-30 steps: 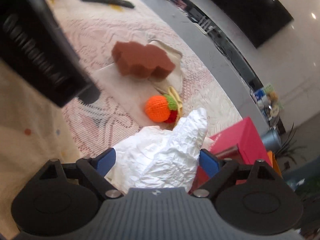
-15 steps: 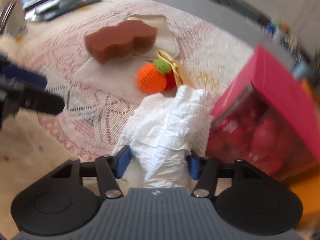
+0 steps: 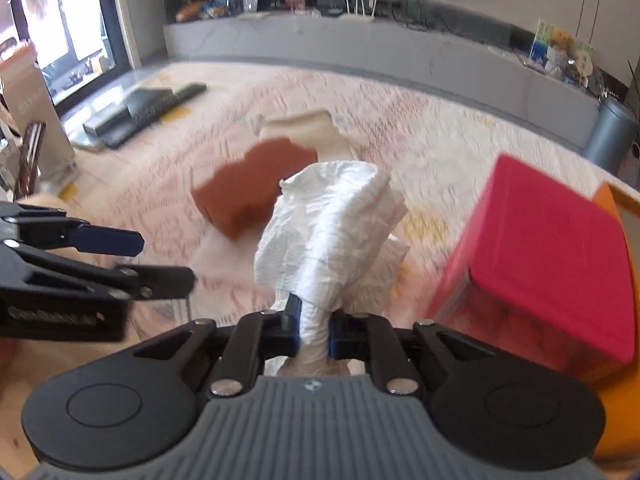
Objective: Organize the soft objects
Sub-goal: 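Grasp the brown bear-shaped sponge with left tool while right tool holds the white tissue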
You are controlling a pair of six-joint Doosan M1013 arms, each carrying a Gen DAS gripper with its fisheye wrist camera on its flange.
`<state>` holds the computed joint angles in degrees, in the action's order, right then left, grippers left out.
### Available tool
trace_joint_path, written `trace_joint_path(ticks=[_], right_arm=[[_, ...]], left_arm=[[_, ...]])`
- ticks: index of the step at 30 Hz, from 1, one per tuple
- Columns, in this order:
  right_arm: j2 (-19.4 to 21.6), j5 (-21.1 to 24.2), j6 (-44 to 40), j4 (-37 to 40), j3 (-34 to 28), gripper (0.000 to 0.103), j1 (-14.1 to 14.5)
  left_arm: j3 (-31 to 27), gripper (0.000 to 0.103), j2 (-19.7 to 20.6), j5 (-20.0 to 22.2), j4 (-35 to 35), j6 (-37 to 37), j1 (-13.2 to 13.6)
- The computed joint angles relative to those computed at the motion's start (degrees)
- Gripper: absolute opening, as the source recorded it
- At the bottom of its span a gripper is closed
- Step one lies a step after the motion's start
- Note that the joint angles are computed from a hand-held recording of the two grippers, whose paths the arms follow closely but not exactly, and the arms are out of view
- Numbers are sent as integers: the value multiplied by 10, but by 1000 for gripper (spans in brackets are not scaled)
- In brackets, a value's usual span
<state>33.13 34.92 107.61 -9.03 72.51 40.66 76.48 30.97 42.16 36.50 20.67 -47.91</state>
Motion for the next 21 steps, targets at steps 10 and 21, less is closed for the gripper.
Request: trace_joint_path(ticks=[10, 21], right_arm=[[32, 23, 44, 6, -44, 11, -12], [31, 21, 25, 34, -36, 11, -15]], left_arm=[[-59, 95, 47, 21, 8, 65, 25], [-80, 75, 71, 50, -77, 93, 43]])
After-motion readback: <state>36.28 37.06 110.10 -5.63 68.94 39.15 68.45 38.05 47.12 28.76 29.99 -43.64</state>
